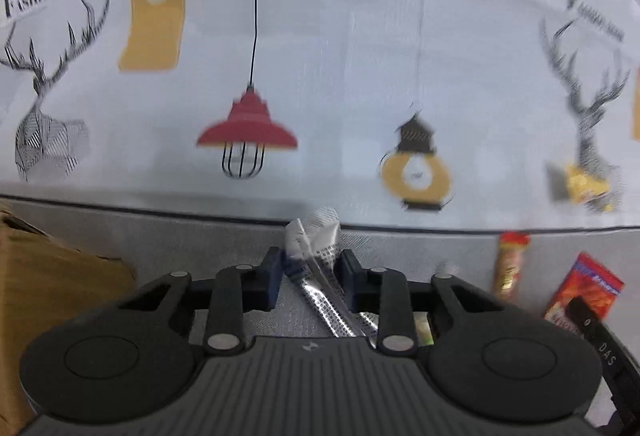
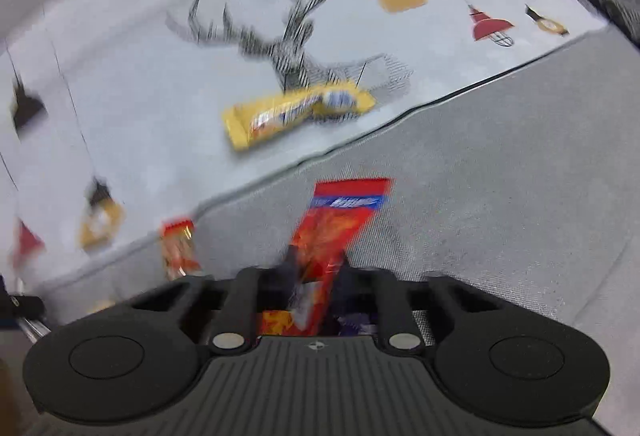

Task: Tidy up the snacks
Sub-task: 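Grasp the silver stick pack with the left gripper while the right gripper grasps the red packet, then carry the silver pack over the box with the left gripper while the right drops the red packet in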

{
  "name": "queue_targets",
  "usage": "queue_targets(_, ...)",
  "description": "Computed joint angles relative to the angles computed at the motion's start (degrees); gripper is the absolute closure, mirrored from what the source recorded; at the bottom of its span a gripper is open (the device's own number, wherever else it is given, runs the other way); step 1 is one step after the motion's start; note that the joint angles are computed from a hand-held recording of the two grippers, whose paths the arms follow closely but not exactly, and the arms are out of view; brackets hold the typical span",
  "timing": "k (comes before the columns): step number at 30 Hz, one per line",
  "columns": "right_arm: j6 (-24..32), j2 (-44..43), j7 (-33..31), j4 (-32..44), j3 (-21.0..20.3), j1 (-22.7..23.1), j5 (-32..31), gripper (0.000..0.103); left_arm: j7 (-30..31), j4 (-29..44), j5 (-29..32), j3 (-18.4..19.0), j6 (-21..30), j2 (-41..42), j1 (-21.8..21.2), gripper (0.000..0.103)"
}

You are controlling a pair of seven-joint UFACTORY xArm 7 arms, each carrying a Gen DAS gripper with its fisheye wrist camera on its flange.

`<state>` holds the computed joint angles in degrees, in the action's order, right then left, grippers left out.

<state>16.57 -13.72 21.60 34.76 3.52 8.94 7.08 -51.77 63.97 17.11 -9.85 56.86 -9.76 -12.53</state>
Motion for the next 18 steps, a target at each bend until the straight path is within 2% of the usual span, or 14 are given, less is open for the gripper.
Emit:
queue_targets(2,-1.16,-2.85,-1.17,-1.70,-1.19,0.70,1.89,0.094,0.37,-0.39,0.21,-0.21,-0.53,-2.69,-0.17,0.071)
queue_targets(4,-2.48,-6.81,-4.13,-3.46,-3.54,2.36,4.89,0.094,0.04,-0.02,1.19,-1.24,0.00,-5.29,-0.23,0.071)
queue_targets(6,-2.87,-11.18,-5.17,-5.24,-4.18,2.51,5.64,0.094,0.63,-0.47,0.89,-1.88,0.68,-9.24,-0.41,0.071)
queue_targets(10,-1.49,-22.63,-6.25,-8.75,-2.82,0.13,2.24,0.094,0.61,-0.01,-0.40,-4.54,3.31,-15.75,-0.27,0.071)
queue_targets(14,6.94,-35.77,-6.43,-9.95,-3.72,0.63,2.00,0.094,3.07,0.05,-2.38,-6.43,8.22,-24.43,-0.85,0.071)
queue_targets(18,19.74,-50.23,-4.55,-9.58,-3.32,2.27,3.60,0.094,7.10,-0.50,-6.35,-7.70,15.98,-35.44,-2.24,0.071)
